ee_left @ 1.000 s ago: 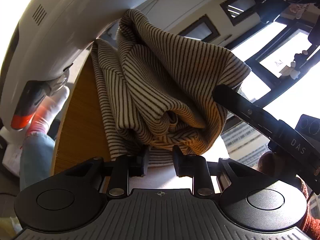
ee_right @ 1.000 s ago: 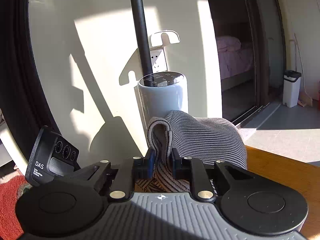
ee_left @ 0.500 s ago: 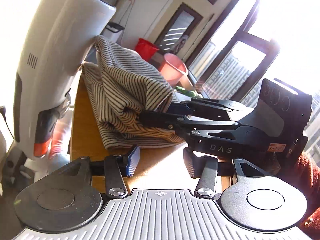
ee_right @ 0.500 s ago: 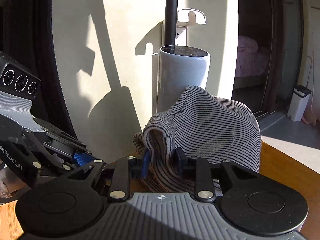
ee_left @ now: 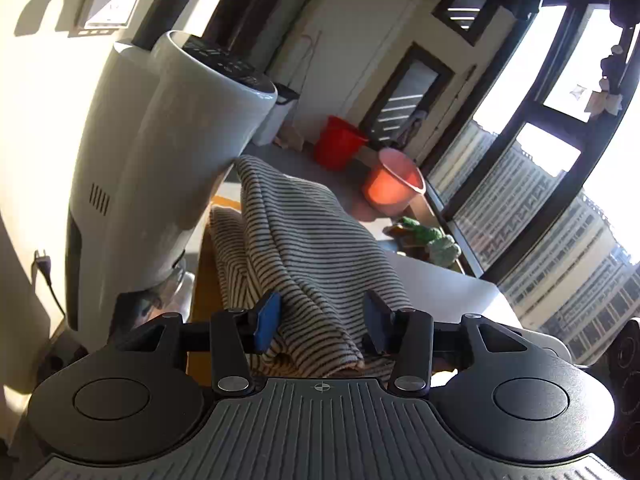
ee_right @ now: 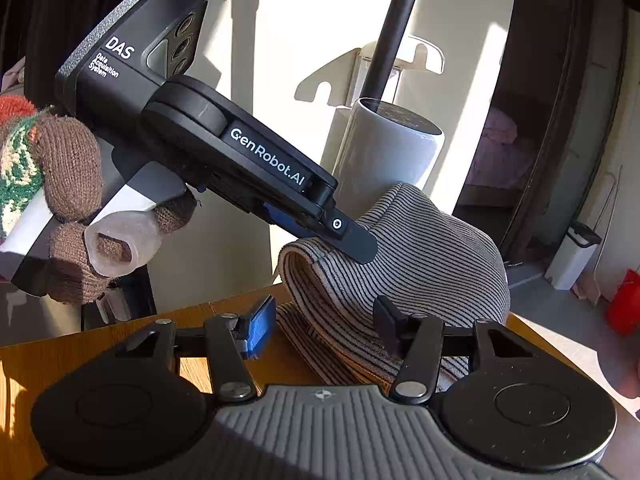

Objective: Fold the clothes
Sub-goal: 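Carry the folded shirt with both grippers toward the white air purifier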

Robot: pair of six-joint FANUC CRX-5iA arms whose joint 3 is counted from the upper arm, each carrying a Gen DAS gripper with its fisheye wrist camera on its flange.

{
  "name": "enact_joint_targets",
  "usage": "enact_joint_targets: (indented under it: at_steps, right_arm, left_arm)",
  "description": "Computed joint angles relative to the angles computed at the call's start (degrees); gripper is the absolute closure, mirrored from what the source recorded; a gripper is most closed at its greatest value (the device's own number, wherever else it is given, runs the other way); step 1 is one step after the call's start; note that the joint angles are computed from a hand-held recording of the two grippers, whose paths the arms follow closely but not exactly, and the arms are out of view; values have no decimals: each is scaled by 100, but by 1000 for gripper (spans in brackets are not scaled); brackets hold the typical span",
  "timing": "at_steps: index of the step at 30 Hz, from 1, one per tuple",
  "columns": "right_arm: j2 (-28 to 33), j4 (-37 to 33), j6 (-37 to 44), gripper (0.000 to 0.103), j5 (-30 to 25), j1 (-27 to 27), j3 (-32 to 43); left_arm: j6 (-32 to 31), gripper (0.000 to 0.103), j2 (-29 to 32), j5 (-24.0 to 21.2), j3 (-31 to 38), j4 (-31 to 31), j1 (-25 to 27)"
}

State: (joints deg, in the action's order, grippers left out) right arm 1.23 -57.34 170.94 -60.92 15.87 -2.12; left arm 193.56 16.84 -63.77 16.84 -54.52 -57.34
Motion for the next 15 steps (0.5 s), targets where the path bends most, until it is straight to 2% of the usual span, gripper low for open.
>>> enact_joint_targets:
  at_steps: [2,6,8,9,11,12,15]
  right_arm:
    - [262,-203,-827,25,-422,-419,358]
    - [889,-140,-2656,24,-548,-697,863]
    - [1155,-110,-3101,24,-665,-707,1016]
    - [1293,-182,-3235,25,-816,-744,1102]
    - [1528,-346,-3356,36,-1158,-843,1318]
    - [1595,-395,-3361,38,-1258,-881,1411]
    - [1596,-269,-3281,46,-1064,-892,1567]
  left_arm:
    - [67,54,10,-111,-54,146,82]
    - [987,51,-188,501,-565,-1,131]
    - [1221,51,-196,638,-643,-90,132]
    - [1308,52,-199,678,-676,-129,120]
    - [1475,54,-193,748,-717,-195,103]
    - [1523,54,-185,806,-706,-198,141]
    - [1842,54,-192,1267,-820,-266,201]
